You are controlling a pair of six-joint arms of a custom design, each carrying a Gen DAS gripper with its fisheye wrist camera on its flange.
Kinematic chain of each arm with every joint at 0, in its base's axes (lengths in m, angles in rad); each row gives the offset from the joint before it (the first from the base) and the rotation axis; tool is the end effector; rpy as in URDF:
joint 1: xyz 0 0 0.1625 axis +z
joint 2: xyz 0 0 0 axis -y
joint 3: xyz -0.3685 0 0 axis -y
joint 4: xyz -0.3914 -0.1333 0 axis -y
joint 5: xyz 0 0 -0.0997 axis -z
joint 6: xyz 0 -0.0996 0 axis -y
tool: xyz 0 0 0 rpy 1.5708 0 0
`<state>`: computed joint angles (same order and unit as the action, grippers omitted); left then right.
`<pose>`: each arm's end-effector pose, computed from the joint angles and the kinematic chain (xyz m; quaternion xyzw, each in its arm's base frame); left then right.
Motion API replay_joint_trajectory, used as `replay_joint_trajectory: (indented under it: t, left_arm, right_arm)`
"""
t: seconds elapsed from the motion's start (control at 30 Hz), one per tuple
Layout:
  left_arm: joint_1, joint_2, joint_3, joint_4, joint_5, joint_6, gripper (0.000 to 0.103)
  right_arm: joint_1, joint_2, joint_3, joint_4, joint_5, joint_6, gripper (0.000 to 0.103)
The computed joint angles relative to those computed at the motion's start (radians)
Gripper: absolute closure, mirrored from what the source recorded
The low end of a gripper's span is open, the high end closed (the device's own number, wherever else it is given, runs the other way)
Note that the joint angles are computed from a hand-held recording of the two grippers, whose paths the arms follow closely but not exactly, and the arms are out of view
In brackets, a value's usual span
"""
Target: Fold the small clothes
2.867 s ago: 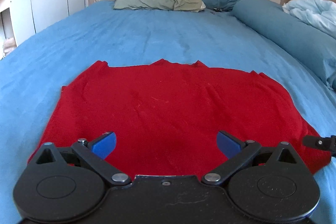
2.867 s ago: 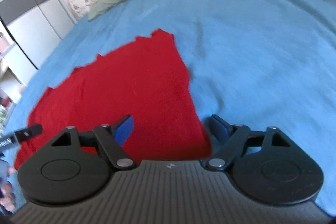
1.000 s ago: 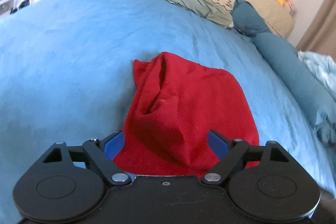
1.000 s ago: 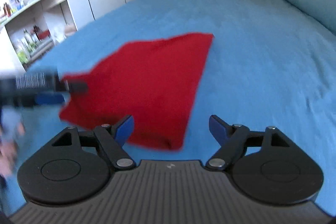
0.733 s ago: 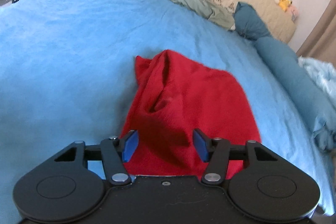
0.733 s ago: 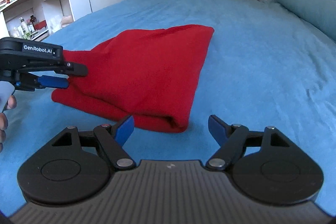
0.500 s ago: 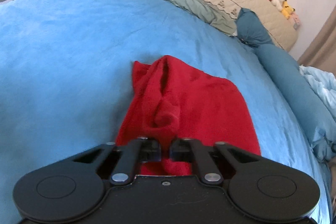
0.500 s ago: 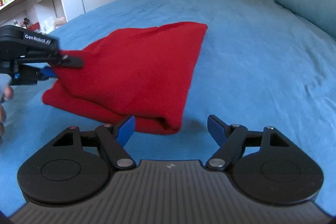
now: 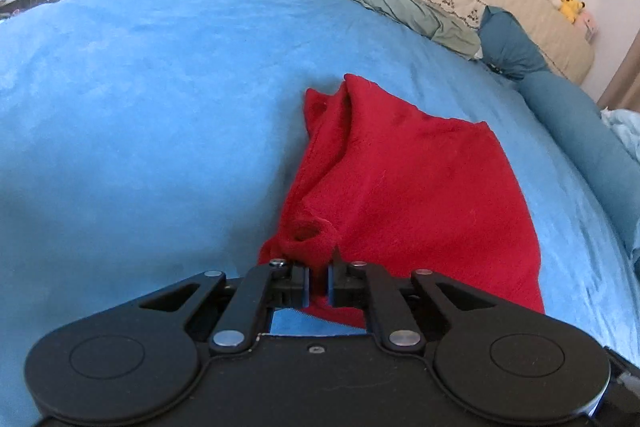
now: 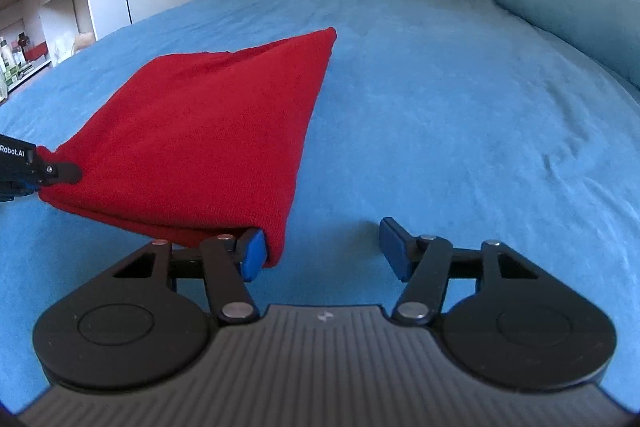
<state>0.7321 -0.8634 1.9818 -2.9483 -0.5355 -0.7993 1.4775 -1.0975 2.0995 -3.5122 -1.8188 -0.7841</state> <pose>-0.2404 -0.5104 0.0670 -0.0469 0.8628 -0.4351 0.2531 0.0603 -0.5235 0.1842 0.2469 -0.8515 0.3598 0.2906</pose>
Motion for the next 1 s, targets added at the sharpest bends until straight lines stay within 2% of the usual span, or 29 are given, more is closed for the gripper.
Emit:
replay_joint_trajectory:
  t: [0.07,0.17,0.2,0.27,0.4,0.5,0.57,0.63,0.67,0.7,0.73,0.8,0.87,0.93,0.97,1.0]
  left_arm:
    - [-0.012,-0.011,0.002,0.057,0.024,-0.009,0.086]
    - [-0.044,-0.036,0.01,0.181,0.087,-0.054,0.069]
    - [-0.051,-0.042,0.008,0.258,0.113,-0.097,0.06]
    - [-0.056,-0.054,0.009,0.366,0.144,-0.159,0.058]
    - [-0.038,-0.067,0.016,0.373,0.11,-0.155,0.057]
    - [-0.06,-0.105,0.014,0.456,0.106,-0.214,0.059]
    - [-0.085,-0.129,0.015,0.457,0.114,-0.204,0.052]
    - [-0.099,-0.145,0.004,0.413,0.118,-0.133,0.022]
    - [-0.096,-0.144,-0.009,0.361,0.112,-0.062,0.016]
    - [-0.092,-0.142,-0.027,0.326,0.106,-0.001,0.002]
    - [-0.081,-0.135,-0.051,0.288,0.095,0.062,0.0]
    - [-0.041,-0.128,-0.097,0.227,0.012,0.136,0.0]
    - [0.026,-0.124,-0.131,0.157,-0.136,0.139,0.0]
    - [0.093,-0.113,-0.157,0.128,-0.269,0.119,0.004]
    - [0.113,-0.1,-0.176,0.147,-0.287,0.12,0.005]
    - [0.124,-0.078,-0.197,0.176,-0.263,0.124,0.007]
  right_arm:
    - [0.002,-0.003,-0.003,0.015,-0.002,-0.01,0.028]
    - [0.0,-0.025,-0.004,0.061,0.007,-0.032,0.028]
    - [-0.001,-0.036,-0.002,0.075,0.012,-0.036,0.028]
    - [-0.005,-0.057,0.007,0.102,0.019,-0.046,0.028]
    - [-0.003,-0.096,0.023,0.146,0.017,-0.048,0.028]
    - [0.002,-0.163,0.036,0.221,0.034,-0.039,0.026]
    - [0.006,-0.215,0.031,0.292,0.064,-0.026,0.021]
    - [0.017,-0.254,0.008,0.358,0.09,-0.017,0.007]
    - [0.026,-0.263,-0.015,0.393,0.101,-0.01,0.002]
    - [0.036,-0.263,-0.043,0.428,0.104,0.0,0.0]
    - [0.049,-0.257,-0.08,0.477,0.1,0.02,0.0]
    - [0.069,-0.23,-0.169,0.601,0.088,0.073,0.0]
    - [0.078,-0.178,-0.269,0.713,0.081,0.149,0.0]
    - [0.078,-0.123,-0.341,0.761,0.076,0.21,0.0]
    - [0.078,-0.092,-0.377,0.784,0.064,0.248,0.0]
    - [0.075,-0.062,-0.412,0.814,0.057,0.287,0.0]
